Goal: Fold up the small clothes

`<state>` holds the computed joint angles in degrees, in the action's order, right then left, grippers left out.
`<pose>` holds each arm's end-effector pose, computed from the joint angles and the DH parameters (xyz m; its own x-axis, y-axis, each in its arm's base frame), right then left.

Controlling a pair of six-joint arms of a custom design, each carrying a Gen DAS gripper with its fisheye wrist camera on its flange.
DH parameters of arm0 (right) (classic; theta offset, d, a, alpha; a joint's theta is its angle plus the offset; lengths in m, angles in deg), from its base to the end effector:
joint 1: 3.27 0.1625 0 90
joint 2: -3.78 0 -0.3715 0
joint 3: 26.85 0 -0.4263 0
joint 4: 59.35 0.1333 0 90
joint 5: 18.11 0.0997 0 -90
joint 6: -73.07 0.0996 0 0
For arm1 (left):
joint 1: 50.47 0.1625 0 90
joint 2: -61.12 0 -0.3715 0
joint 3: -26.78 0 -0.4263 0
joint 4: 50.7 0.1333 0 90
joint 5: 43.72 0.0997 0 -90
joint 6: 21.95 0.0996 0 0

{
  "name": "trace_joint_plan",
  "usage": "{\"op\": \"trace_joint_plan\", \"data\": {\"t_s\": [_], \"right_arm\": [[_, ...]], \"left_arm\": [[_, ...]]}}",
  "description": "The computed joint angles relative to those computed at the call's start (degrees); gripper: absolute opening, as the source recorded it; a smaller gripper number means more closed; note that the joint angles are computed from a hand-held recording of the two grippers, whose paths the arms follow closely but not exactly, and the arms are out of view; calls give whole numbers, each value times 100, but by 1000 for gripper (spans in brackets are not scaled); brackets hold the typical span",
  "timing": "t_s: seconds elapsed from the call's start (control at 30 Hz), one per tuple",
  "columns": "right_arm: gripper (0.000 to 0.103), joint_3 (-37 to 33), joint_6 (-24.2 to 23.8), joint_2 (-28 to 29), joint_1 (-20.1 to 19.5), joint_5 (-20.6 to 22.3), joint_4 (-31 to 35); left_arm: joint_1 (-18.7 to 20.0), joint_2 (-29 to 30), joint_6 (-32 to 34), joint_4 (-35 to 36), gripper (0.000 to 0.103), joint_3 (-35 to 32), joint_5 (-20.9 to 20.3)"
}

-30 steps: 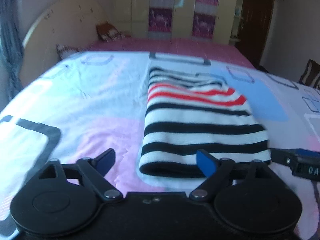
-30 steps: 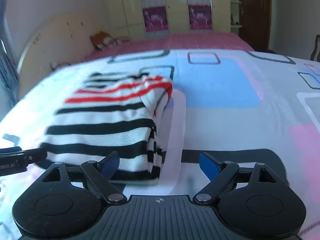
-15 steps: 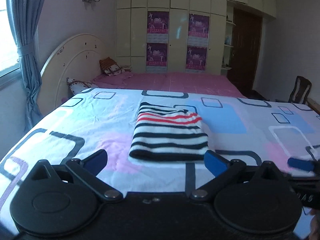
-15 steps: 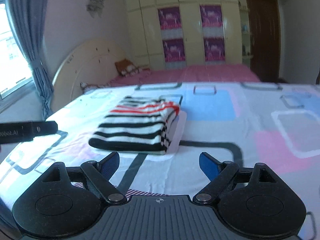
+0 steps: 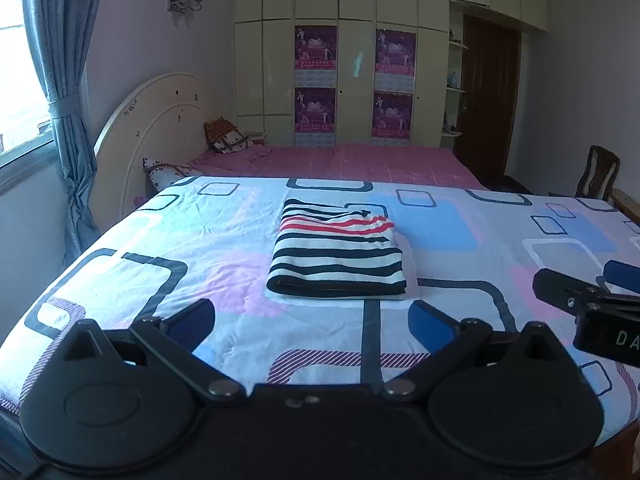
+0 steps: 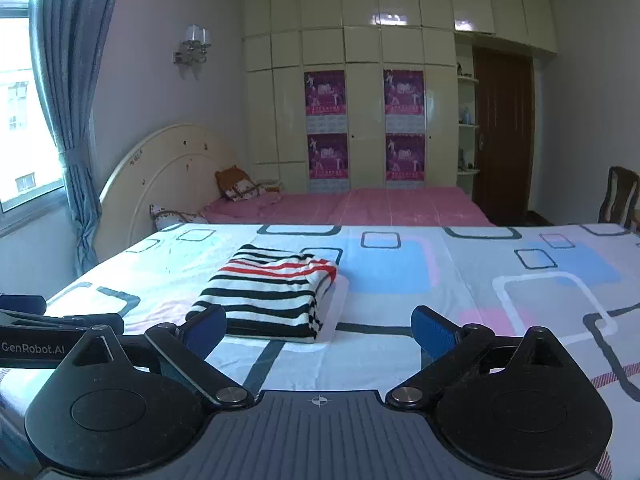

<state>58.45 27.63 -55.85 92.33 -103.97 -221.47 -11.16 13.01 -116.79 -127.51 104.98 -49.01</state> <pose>0.2094 -0.6956 0.3022 -0.6450 -0.5934 0.4815 -0.7508 0.3747 -0.5440 -0.3813 -0.6127 0.1503 -0.6009 -0.5021 -0.6220 0.4206 0.4631 -0.7802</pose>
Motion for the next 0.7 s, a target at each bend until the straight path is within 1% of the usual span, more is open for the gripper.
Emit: {"op": "trace_joint_plan", "data": {"t_s": [0.07,0.17,0.23,0.43,0.57,0.7], "right_arm": [[98,22,25,-10,5,20,-5],[98,74,1,-39,0,48,-48],[98,90,-20,-38,3,42,-82],[98,76,-32,-25,9,50,-63],[98,67,-18,-12,0,48,-66],[98,63,-7,1,5,50,-69]], "left_arm": [[-11,18,-294,348,103,-72,0],[-25,-2,-323,352,103,-39,-15],[-41,4,-614,675,103,-88,-1],[-45,109,-1742,2043,103,-460,23],[-48,233,-2600,3094,103,-787,33],[-35,229,-2670,3191,103,-812,26]]}}
